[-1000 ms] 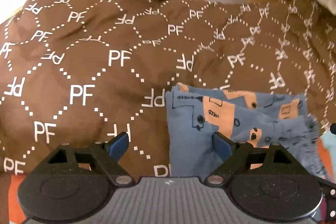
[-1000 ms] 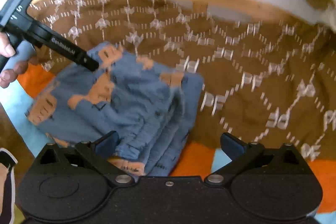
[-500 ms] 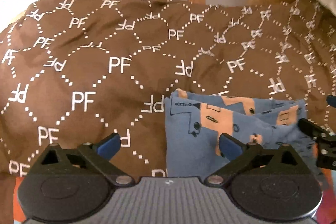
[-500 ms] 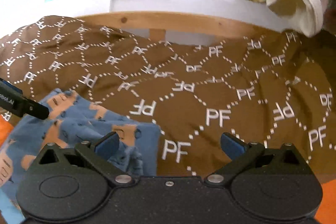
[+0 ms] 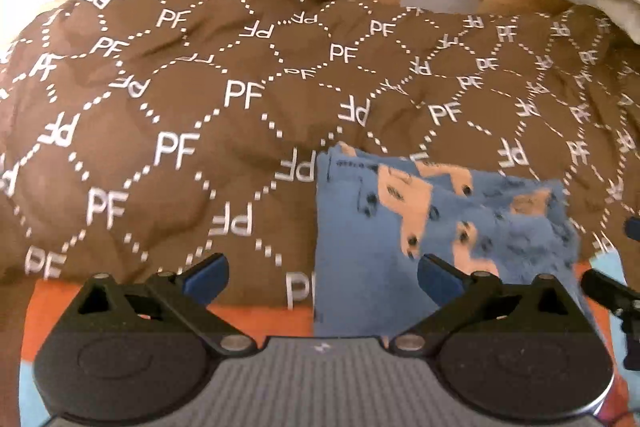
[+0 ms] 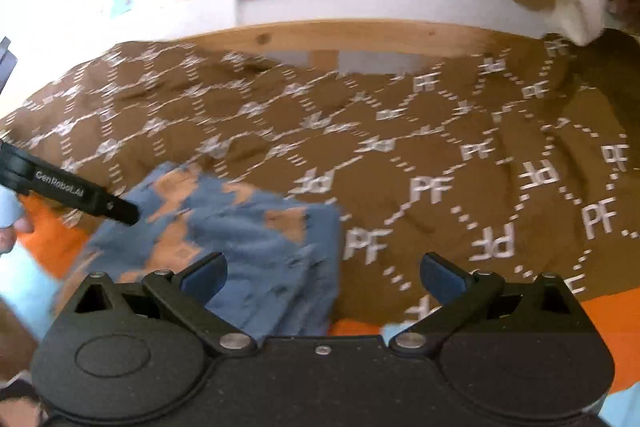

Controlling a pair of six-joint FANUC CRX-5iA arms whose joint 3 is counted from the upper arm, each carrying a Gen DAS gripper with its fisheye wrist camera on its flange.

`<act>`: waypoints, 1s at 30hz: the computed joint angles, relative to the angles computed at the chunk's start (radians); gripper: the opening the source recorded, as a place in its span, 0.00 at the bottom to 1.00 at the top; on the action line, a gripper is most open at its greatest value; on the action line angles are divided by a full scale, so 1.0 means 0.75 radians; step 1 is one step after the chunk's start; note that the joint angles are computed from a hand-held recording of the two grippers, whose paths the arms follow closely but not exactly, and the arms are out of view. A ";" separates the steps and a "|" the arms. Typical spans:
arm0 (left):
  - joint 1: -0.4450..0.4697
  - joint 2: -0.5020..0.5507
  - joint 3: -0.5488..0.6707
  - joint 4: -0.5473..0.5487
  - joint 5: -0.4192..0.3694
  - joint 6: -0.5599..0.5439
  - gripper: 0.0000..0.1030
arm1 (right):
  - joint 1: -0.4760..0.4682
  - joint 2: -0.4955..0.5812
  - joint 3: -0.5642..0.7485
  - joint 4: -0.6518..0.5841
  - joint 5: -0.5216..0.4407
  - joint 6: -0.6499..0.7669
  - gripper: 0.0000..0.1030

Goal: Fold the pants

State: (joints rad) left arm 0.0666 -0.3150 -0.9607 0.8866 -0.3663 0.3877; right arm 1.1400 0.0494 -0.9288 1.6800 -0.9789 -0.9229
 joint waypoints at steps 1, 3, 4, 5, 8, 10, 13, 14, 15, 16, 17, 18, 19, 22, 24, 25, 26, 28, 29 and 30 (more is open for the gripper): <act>0.018 -0.028 -0.017 -0.031 -0.018 0.009 1.00 | -0.007 -0.017 0.004 -0.010 0.060 0.050 0.99; 0.064 -0.062 -0.025 -0.161 -0.069 0.070 1.00 | -0.009 -0.026 0.028 -0.070 0.142 0.175 0.99; 0.077 -0.068 -0.026 -0.216 -0.082 0.096 1.00 | -0.003 -0.022 0.042 -0.113 0.164 0.242 0.99; 0.088 -0.075 -0.033 -0.267 -0.086 0.118 1.00 | 0.004 -0.020 0.057 -0.169 0.192 0.323 0.99; 0.117 -0.089 -0.068 -0.334 -0.065 0.158 1.00 | 0.047 0.008 0.092 -0.335 0.211 0.533 0.99; 0.147 -0.085 -0.087 -0.274 -0.091 0.147 1.00 | 0.048 0.007 0.083 -0.344 0.235 0.536 0.99; 0.207 -0.069 -0.046 -0.312 -0.201 0.253 1.00 | 0.050 -0.026 0.072 -0.357 0.248 0.530 0.99; 0.217 -0.067 -0.035 -0.328 -0.222 0.276 1.00 | 0.052 -0.037 0.069 -0.356 0.235 0.541 0.99; 0.225 -0.072 -0.029 -0.342 -0.237 0.289 1.00 | 0.054 -0.050 0.063 -0.347 0.225 0.539 0.99; 0.229 -0.081 -0.031 -0.348 -0.242 0.291 1.00 | 0.047 -0.074 0.049 -0.320 0.232 0.517 0.99; 0.232 -0.089 -0.032 -0.359 -0.246 0.293 1.00 | 0.027 -0.105 0.028 -0.276 0.261 0.476 0.99; 0.238 -0.097 -0.035 -0.366 -0.252 0.288 1.00 | 0.003 -0.136 0.009 -0.239 0.294 0.438 0.99; 0.243 -0.106 -0.038 -0.376 -0.260 0.287 1.00 | -0.026 -0.168 -0.010 -0.200 0.340 0.392 0.99; 0.260 -0.133 -0.049 -0.399 -0.294 0.287 1.00 | -0.081 -0.221 -0.045 -0.122 0.413 0.283 0.99; 0.266 -0.147 -0.053 -0.411 -0.309 0.291 1.00 | -0.094 -0.228 -0.051 -0.093 0.419 0.249 0.99; 0.269 -0.151 -0.053 -0.419 -0.315 0.294 1.00 | -0.084 -0.219 -0.046 -0.104 0.401 0.248 0.99; 0.264 -0.151 -0.050 -0.430 -0.316 0.307 1.00 | -0.072 -0.209 -0.040 -0.124 0.385 0.254 0.99; 0.260 -0.145 -0.042 -0.441 -0.316 0.321 1.00 | -0.064 -0.192 -0.028 -0.160 0.386 0.287 0.99; 0.258 -0.142 -0.039 -0.440 -0.317 0.325 1.00 | -0.062 -0.184 -0.024 -0.171 0.386 0.303 0.99; 0.259 -0.142 -0.038 -0.435 -0.322 0.323 1.00 | -0.055 -0.177 -0.020 -0.182 0.380 0.322 0.99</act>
